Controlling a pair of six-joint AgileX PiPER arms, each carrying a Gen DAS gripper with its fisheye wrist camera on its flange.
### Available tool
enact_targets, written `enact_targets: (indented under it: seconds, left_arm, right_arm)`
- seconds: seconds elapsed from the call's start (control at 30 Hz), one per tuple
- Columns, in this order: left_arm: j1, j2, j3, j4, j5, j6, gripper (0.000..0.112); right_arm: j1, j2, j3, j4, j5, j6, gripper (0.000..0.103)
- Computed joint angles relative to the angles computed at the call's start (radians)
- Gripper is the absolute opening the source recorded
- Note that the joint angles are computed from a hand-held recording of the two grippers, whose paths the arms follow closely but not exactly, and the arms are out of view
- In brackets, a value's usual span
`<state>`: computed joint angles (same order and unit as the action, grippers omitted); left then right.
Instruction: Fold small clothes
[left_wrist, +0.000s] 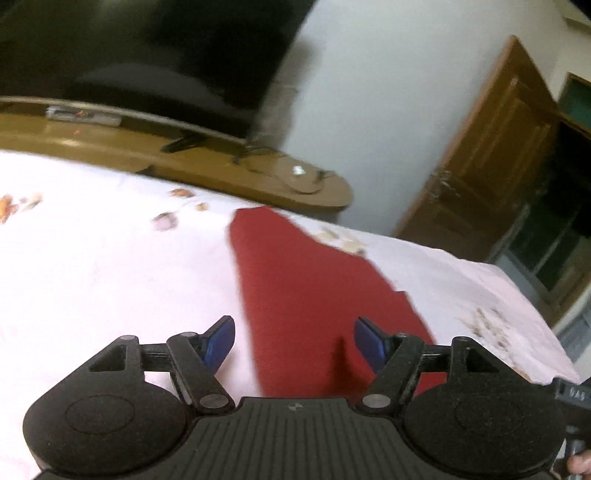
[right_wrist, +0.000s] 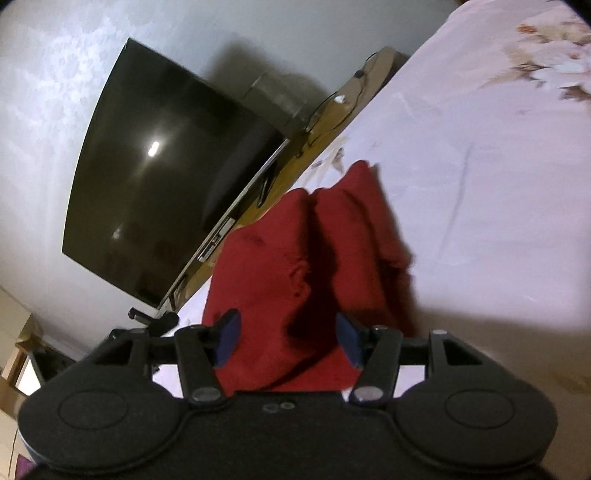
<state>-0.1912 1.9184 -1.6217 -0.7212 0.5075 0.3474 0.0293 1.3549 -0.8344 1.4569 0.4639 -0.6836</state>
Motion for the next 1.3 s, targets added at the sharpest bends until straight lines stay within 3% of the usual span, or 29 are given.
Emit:
enact_targets:
  seconds: [0.1, 0.17, 0.23, 0.4, 0.6, 0.7, 0.8, 0.87, 1.03, 1.13, 1.23, 1.3]
  left_arm:
    - [0.015, 0.02, 0.025, -0.09, -0.003, 0.059, 0.071]
    - [0.0, 0.066, -0.024, -0.032, 0.003, 0.0, 0.071]
    - [-0.01, 0.113, -0.071, 0.025, 0.013, -0.052, 0.071]
    - [0.024, 0.126, -0.043, -0.08, 0.019, 0.042, 0.071]
    - [0.022, 0.098, -0.008, -0.064, -0.012, 0.065, 0.071]
    - [0.022, 0.121, -0.064, 0.059, 0.051, -0.052, 0.071]
    - [0.02, 0.15, -0.113, 0.147, 0.098, -0.116, 0.071]
    - [0.03, 0.148, -0.094, 0.104, 0.088, -0.086, 0.071]
    - [0.029, 0.147, -0.081, 0.087, 0.071, -0.071, 0.071]
    - [0.027, 0.151, -0.09, 0.101, 0.077, -0.083, 0.071]
    - [0.028, 0.156, -0.1, 0.106, 0.087, -0.089, 0.071]
    - [0.03, 0.158, -0.108, 0.111, 0.095, -0.095, 0.071]
  right_arm:
    - [0.014, 0.109, -0.105, -0.065, 0.03, 0.065, 0.062]
    - [0.039, 0.162, -0.161, -0.165, 0.011, 0.168, 0.063]
    - [0.048, 0.195, -0.186, -0.126, 0.026, 0.139, 0.063]
    - [0.037, 0.258, -0.227, 0.002, 0.122, 0.02, 0.062]
    - [0.042, 0.29, -0.254, 0.068, 0.056, -0.004, 0.06]
    - [0.021, 0.282, -0.247, 0.088, 0.018, -0.034, 0.06]
    - [-0.026, 0.276, -0.226, 0.058, 0.095, 0.0, 0.063]
    - [-0.053, 0.253, -0.18, 0.067, 0.152, -0.011, 0.07]
    - [-0.059, 0.199, -0.093, 0.087, 0.207, 0.012, 0.072]
    - [-0.063, 0.253, -0.159, 0.074, 0.247, 0.034, 0.081]
    - [-0.056, 0.324, -0.257, 0.026, 0.268, 0.068, 0.08]
    - [-0.037, 0.369, -0.33, 0.002, 0.263, 0.081, 0.073]
